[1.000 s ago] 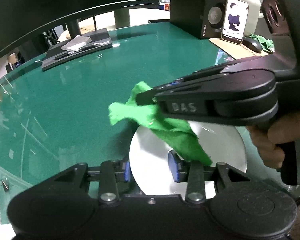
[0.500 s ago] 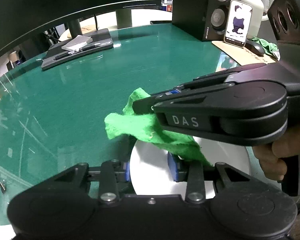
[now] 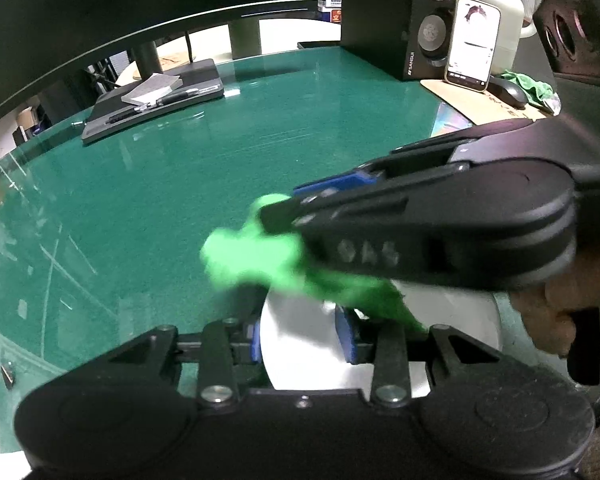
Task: Clean bowl
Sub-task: 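Hold the bowl with the left tool while the right tool rubs the cloth along the rim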
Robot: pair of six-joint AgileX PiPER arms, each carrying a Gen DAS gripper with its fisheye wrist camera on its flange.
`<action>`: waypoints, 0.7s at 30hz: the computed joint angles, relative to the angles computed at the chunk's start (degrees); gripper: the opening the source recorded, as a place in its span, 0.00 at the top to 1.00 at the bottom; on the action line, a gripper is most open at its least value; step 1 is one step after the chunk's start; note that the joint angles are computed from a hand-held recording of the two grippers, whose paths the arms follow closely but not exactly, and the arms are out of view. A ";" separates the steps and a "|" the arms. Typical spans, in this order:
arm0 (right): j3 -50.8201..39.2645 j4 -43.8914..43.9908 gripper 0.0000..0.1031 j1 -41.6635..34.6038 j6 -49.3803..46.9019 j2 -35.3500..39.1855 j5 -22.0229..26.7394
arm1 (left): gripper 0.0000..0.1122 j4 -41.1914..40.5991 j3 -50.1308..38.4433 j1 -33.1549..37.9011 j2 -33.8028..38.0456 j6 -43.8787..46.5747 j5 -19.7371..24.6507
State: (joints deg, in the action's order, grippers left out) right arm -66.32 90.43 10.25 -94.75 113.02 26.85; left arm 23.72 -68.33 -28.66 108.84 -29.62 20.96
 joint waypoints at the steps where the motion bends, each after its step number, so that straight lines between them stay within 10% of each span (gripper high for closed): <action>1: 0.01 -0.19 0.83 -0.04 0.37 0.00 0.03 | 0.69 0.00 0.00 0.00 0.00 0.00 0.00; 10: 0.85 -1.28 0.93 1.30 -5.07 -0.50 6.08 | 0.69 -0.68 0.28 0.12 -0.11 0.80 -0.45; 14: 1.06 0.18 0.92 0.75 -3.98 -0.83 1.29 | 0.67 -1.93 0.95 1.00 -0.37 0.57 -1.49; 19: 2.15 -1.09 0.80 -3.59 3.73 -2.55 3.80 | 0.56 -12.18 4.55 3.76 -3.09 8.53 -6.36; 21: 4.08 1.59 0.50 -6.33 2.57 -4.50 8.85 | 0.46 -12.79 6.45 3.86 -4.95 9.71 -7.23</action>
State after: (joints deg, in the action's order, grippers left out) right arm -62.24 92.02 3.91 -92.17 108.52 35.70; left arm 10.93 -61.88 -24.80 103.89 -19.91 13.73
